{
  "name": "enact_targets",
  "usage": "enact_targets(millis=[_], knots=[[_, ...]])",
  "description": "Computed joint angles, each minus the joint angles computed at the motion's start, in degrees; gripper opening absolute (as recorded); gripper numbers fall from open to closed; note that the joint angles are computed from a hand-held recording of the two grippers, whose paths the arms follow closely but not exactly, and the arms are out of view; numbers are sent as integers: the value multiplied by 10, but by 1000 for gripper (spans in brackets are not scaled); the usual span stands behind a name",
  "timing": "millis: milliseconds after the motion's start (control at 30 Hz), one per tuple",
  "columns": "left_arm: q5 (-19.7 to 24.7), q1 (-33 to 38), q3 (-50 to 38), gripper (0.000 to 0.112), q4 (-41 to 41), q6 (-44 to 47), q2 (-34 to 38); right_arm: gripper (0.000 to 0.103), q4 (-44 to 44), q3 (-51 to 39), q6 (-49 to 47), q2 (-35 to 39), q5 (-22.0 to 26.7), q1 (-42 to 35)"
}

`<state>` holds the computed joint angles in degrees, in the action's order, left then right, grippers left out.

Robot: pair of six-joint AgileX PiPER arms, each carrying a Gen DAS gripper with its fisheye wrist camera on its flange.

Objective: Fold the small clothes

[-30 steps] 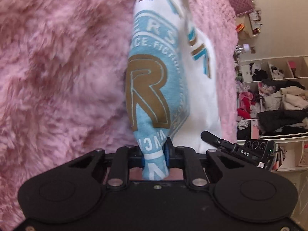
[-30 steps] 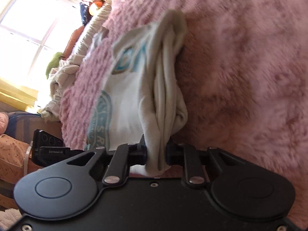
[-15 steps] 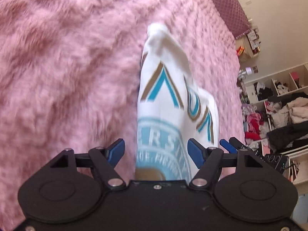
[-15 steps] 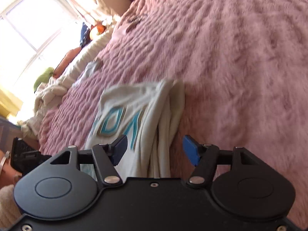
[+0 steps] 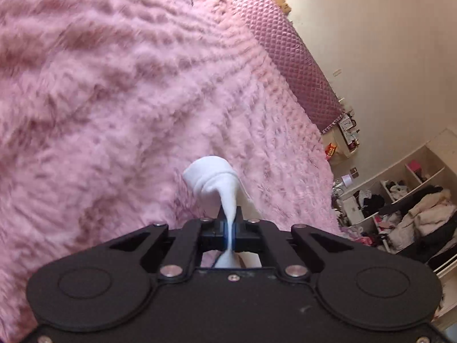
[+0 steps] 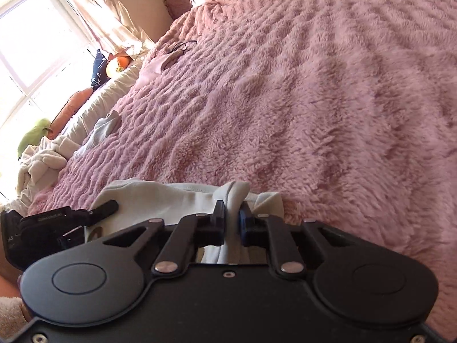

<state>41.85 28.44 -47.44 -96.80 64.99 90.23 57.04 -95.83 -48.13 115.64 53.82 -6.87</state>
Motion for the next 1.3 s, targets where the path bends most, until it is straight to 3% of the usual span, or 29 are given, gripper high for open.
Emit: enact_targets(millis=[133,233,267,400,600,667,767,833,900,967,1033,1100,1233,1300], knots=[[-56,-30,-69,3,166,-139,55,4,-38,-33,35,42,-5,7],[-51,-31,-74,14,204,-161,53,5,-32,-18,21,40,-16,6],[-54,-36,-87,23,230,-192,50,6,-34,-15,17,35,-18,6],[-66,-45,-79,26,355,-266,-27,20,-72,25,7,-22,-57,17],[-15,-54,-20,33,496,-349,-213,21,-64,78,-41,-113,-31,1],[21,-47,20,33,501,-356,-293,21,-49,104,-64,-144,-11,-9],[62,-46,66,38,497,-384,-372,21,-25,136,-79,-179,58,-28],[57,-71,92,44,507,-402,-386,21,-23,173,-110,-201,71,-28],[-2,-134,120,42,582,-481,-387,21,-47,218,-133,-219,36,-9],[-44,-157,155,42,597,-510,-378,20,-89,253,-115,-222,-17,11],[-81,-186,169,41,616,-537,-355,10,-86,287,-130,-224,-57,13],[-102,-226,169,40,676,-605,-360,7,-91,308,-146,-234,-94,25],[-64,-230,147,39,717,-667,-402,9,-104,317,-108,-273,-96,28],[-22,-219,143,40,713,-676,-459,11,-62,346,-159,-319,-73,4]])
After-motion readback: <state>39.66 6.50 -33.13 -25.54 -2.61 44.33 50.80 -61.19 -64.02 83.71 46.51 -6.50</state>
